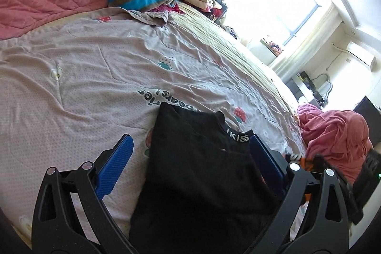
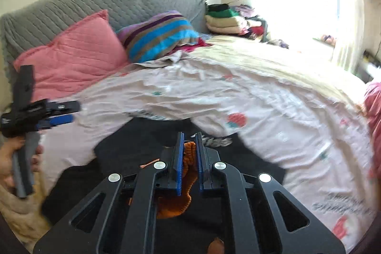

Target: Fold small clothes

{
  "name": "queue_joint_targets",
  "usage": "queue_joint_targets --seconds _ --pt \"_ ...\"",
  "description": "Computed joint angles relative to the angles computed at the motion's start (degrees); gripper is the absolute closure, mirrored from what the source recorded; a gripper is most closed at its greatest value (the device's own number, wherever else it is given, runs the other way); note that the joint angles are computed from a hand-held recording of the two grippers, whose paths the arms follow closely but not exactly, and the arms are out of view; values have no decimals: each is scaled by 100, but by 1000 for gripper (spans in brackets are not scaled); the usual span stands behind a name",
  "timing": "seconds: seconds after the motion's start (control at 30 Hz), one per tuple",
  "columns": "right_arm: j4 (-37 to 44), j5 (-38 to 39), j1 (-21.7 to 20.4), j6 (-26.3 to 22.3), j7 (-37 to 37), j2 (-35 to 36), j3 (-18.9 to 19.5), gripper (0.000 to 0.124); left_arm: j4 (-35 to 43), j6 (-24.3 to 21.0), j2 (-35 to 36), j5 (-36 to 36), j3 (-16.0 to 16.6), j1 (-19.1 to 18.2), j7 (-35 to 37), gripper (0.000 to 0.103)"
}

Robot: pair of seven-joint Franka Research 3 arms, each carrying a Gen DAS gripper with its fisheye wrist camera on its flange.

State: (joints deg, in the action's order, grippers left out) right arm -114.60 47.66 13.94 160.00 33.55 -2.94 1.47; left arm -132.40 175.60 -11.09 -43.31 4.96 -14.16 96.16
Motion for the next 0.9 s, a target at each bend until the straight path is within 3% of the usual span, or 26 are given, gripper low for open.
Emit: queue_joint_targets --seconds 0.2,0.37,0.73,0.83,0.9 --pt "98 -1251 -239 273 1049 561 -31 116 201 -202 278 327 -214 228 -104 12" --pt "-119 -1955 -347 660 1721 822 -45 116 519 -504 692 921 -622 584 -399 12" --pt "-293 -1870 -500 688 1830 841 48 114 964 -894 1247 2214 -1247 1006 -1020 12" --pt "-376 -2458 -432 800 2438 813 -84 96 1097 -1105 1367 2658 -1310 1054 -1243 12" --pt "-408 -2270 -501 738 2396 754 -31 96 1157 -1244 1432 3011 -1334 1068 -1436 12"
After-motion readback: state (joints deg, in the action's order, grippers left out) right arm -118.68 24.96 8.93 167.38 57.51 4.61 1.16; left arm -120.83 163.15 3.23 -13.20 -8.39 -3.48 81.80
